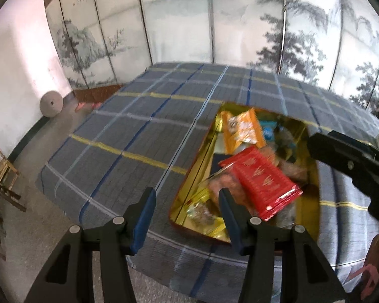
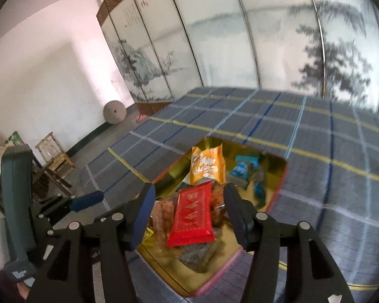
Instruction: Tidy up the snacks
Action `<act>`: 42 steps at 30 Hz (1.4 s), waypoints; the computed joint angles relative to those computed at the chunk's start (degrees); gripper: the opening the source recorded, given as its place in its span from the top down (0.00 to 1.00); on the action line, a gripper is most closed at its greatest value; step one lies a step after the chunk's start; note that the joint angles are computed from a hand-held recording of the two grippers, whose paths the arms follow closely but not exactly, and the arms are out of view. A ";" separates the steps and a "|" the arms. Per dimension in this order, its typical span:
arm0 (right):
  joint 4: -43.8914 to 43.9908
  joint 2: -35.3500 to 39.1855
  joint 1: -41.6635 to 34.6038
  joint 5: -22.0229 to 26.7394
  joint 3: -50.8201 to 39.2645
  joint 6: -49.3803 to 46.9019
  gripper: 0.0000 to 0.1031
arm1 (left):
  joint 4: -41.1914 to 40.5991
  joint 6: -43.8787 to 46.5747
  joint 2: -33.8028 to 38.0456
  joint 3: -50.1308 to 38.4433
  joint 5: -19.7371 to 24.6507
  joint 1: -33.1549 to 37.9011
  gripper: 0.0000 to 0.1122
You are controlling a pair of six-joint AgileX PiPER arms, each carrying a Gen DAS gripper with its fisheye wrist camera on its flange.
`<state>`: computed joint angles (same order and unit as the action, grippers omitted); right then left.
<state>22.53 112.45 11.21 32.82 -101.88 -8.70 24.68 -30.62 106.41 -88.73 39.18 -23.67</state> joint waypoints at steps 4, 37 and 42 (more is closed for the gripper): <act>-2.33 -6.74 -0.17 -6.01 8.88 -0.18 0.41 | 6.45 -5.07 -2.81 2.28 -1.19 -3.44 0.53; -4.77 -28.89 -23.92 -12.75 41.20 -7.59 0.24 | 1.31 -2.91 -19.10 5.69 -1.43 -12.25 0.22; -10.98 -19.32 -34.37 -8.67 35.64 -5.15 0.24 | 7.67 -8.42 -17.14 3.90 1.15 -13.28 0.22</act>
<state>11.56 93.13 -23.15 24.15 -66.24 -13.84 32.35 -39.04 89.28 -84.82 40.33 -36.95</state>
